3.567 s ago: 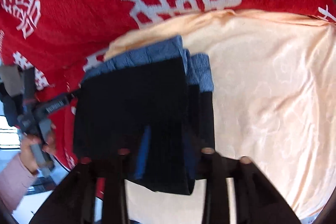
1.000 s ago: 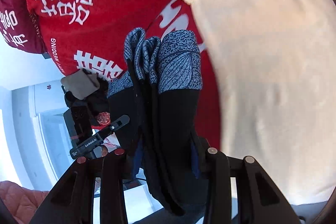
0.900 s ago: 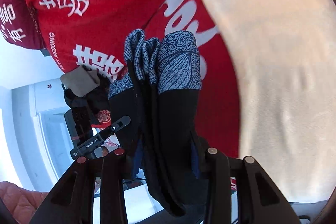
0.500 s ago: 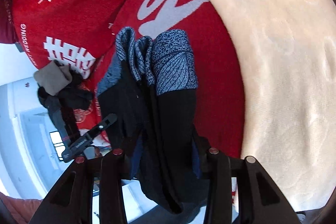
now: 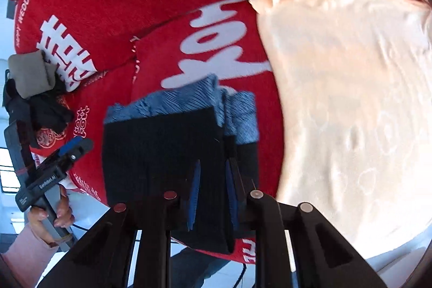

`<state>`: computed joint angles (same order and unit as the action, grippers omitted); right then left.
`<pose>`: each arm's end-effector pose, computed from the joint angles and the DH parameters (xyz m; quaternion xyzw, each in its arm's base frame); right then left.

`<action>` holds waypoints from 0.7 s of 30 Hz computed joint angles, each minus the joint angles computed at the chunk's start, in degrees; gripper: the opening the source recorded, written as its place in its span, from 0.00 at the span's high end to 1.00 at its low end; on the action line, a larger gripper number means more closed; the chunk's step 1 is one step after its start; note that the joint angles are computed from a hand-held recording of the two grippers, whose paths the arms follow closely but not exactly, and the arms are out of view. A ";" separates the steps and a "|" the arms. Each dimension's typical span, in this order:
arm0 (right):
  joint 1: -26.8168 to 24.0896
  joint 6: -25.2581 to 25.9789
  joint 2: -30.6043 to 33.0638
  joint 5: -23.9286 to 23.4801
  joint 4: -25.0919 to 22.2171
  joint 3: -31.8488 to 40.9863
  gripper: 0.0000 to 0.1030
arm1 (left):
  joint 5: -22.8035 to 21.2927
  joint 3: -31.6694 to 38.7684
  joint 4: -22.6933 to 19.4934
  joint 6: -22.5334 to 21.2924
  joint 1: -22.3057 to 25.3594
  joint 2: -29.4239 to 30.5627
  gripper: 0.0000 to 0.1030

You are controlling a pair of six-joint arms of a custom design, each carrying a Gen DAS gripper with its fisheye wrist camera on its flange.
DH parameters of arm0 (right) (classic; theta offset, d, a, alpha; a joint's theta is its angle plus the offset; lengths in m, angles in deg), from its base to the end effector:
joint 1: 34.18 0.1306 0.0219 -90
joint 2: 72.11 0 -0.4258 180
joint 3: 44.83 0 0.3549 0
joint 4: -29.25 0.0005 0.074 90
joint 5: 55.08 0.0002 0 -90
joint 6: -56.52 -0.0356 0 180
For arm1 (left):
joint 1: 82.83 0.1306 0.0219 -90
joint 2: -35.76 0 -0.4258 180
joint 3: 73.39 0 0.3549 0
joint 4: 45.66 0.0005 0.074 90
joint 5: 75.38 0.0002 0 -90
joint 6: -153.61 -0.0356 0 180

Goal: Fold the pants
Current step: 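Lower the folded pants onto the red bedspread and open the right gripper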

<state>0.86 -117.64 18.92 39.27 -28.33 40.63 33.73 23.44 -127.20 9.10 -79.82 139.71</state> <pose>0.3556 0.2454 0.4241 0.4120 0.8804 0.1814 0.1492 0.4790 0.0130 0.3922 0.4301 0.8873 -0.1400 0.0900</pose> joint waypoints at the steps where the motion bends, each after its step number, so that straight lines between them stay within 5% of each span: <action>1: -0.33 0.27 0.64 -0.89 0.13 0.01 0.79 | -1.09 -1.14 1.47 0.83 -0.15 0.08 0.08; 3: -1.16 1.65 2.97 -3.24 -0.28 0.38 0.79 | -3.37 -3.51 5.42 1.50 -0.25 -0.15 0.08; 9: -1.02 -1.94 2.92 -3.95 3.10 -3.38 0.80 | -6.47 -2.51 4.32 1.21 0.81 -0.28 0.08; 21: 3.83 -8.08 1.96 -5.91 -9.94 1.53 0.78 | -10.91 -0.39 -2.39 -2.99 5.31 -5.39 0.08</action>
